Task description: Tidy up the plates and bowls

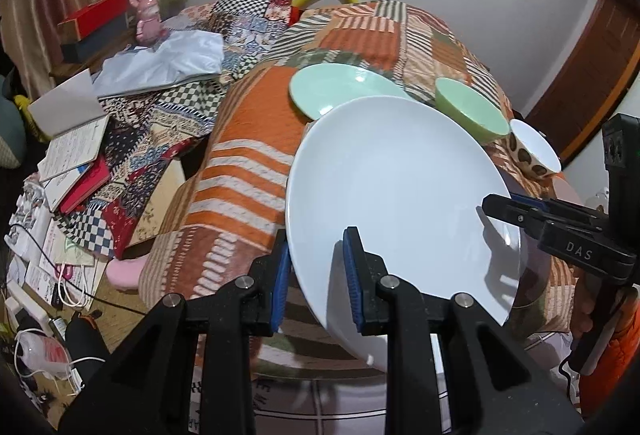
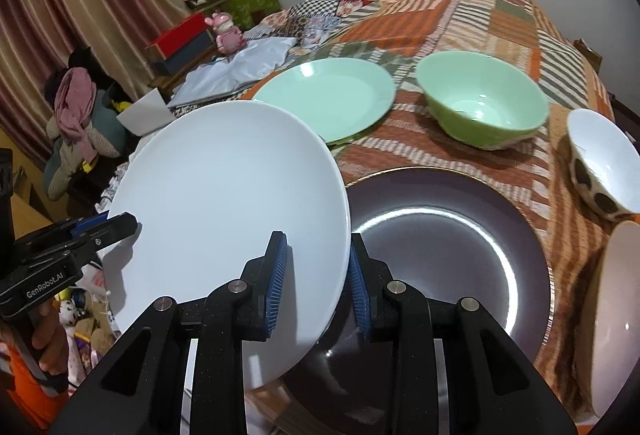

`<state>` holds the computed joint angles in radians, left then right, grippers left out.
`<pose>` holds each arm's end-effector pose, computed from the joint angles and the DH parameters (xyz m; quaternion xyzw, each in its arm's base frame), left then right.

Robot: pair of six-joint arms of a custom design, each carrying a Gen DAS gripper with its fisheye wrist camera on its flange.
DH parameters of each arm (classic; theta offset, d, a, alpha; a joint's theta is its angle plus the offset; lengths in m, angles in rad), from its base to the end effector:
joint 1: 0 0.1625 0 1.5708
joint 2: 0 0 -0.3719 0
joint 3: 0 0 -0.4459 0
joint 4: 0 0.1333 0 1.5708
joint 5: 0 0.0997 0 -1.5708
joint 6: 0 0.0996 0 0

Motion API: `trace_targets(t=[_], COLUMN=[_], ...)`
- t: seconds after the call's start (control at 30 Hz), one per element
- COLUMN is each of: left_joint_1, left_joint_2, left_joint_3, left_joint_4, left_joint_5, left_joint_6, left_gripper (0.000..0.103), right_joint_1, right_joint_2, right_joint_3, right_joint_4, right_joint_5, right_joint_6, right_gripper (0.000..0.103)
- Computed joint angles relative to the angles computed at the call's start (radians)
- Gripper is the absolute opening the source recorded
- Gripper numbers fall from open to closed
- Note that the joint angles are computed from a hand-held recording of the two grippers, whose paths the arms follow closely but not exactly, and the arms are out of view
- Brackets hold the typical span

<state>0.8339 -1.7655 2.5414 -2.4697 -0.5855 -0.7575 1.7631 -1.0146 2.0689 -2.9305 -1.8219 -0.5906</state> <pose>-0.0764 -0.4061 0.1727 -0.0381 0.8791 -0.3605 0.3095 0.2099 -0.5099 0.0286 0.3565 -0.9137 0.1234 0.1512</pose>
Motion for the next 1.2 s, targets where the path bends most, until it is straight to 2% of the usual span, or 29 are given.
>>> trace_targets(t=[0.6, 1.2], left_joint_1=[0.000, 0.061], left_joint_2=[0.231, 0.416], left_joint_3=[-0.102, -0.213], left_joint_4=[-0.163, -0.247], left_joint_5=[-0.071, -0.164], left_joint_6=[0.097, 0.211], left_gripper=[0.024, 0.024], right_joint_1=[-0.067, -0.102], right_joint_2=[-0.109, -0.141], right_joint_3=[0.073, 0.116], right_joint_4=[-0.045, -0.130], right_joint_5=[-0.009, -0.072], right_joint_6=[0.008, 0.039], right_gripper=[0.028, 0.028])
